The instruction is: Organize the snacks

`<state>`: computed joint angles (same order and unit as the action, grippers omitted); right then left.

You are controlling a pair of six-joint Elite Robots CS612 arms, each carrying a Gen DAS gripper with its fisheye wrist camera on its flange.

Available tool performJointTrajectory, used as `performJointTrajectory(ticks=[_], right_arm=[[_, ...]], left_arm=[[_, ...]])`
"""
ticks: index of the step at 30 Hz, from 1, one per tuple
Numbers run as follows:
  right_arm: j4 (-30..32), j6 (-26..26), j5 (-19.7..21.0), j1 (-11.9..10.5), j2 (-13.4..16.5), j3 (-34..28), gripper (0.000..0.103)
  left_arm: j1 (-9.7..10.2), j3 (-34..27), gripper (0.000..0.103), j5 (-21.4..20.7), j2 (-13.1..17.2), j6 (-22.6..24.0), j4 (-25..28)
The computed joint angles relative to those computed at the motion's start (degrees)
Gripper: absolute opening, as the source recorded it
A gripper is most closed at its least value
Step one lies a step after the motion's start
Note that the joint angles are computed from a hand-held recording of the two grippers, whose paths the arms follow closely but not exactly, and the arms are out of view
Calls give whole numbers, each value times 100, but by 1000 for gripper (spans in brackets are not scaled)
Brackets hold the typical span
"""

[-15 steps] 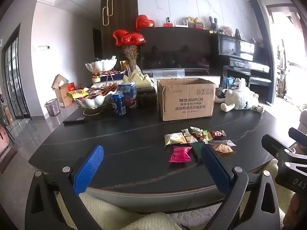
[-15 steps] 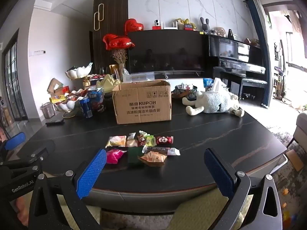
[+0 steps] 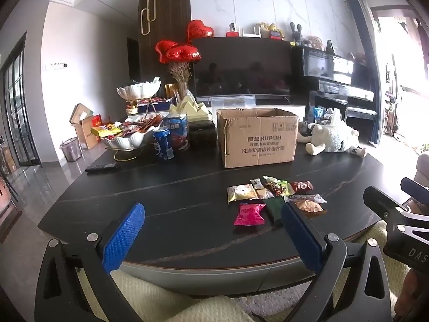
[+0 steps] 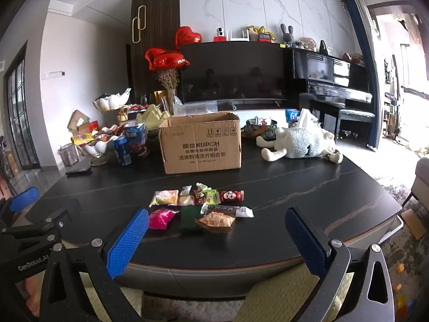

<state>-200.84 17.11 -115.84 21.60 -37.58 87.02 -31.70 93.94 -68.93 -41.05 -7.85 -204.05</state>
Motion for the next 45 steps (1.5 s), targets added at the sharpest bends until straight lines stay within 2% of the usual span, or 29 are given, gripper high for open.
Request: performJointTrajectory(ticks=[45], right_arm=[[-62, 2, -3, 9, 10, -14, 103]], left_arm=[[0, 89, 103, 9, -80, 82, -219]])
